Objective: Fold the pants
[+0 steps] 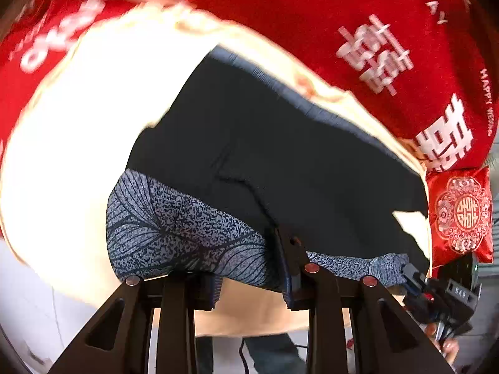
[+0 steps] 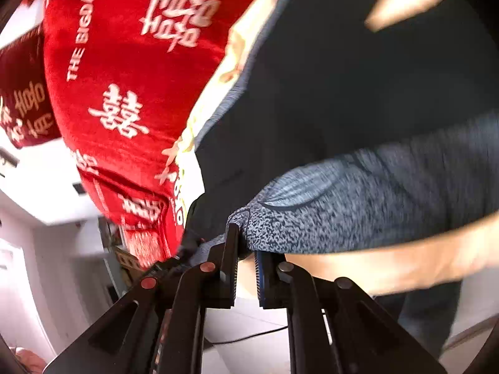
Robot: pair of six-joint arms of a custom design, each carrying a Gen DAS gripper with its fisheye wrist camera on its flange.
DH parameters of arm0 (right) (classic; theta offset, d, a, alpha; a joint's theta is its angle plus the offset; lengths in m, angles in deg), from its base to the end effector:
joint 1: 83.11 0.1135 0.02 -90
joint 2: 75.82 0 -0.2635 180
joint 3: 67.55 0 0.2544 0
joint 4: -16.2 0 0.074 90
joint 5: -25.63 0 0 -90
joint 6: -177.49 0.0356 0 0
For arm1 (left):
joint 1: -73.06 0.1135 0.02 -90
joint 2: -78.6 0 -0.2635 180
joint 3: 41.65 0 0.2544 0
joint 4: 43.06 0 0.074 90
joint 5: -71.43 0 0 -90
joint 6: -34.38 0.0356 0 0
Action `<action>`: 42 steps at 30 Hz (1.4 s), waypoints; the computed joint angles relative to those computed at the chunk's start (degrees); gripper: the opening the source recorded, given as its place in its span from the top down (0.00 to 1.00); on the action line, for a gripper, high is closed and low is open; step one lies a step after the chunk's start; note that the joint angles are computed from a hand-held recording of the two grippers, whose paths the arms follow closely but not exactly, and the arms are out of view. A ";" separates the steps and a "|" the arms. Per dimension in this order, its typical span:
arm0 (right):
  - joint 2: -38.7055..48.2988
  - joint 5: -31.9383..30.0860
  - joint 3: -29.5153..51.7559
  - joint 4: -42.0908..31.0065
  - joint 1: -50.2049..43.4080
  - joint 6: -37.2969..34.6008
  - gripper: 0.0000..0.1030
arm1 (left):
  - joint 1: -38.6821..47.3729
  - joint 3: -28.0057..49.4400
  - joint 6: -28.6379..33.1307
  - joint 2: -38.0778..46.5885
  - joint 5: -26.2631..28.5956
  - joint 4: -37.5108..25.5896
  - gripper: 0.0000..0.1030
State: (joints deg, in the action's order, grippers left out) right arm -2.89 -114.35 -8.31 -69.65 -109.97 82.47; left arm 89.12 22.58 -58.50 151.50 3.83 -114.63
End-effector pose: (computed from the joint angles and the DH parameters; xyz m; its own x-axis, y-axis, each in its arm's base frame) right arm 0.1673 -0.0542 0.2096 -0.9117 0.3987 0.0990 0.3252 0.5533 0.7668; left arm 0.2076 0.0456 0.2216 -0.9361 -0.3178 -0.1504 -0.2410 0.8915 -0.3836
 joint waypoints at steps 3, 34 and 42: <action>9.28 -0.17 9.92 1.27 5.44 2.73 0.90 | -4.29 7.83 -2.95 5.74 -2.43 1.35 0.69; 55.00 22.07 58.76 5.26 29.90 -4.61 0.59 | -20.26 34.10 -14.63 45.20 -29.96 15.38 0.09; 64.43 24.19 64.93 9.84 29.13 0.16 0.74 | -22.11 41.47 -16.97 55.49 -36.44 14.36 0.09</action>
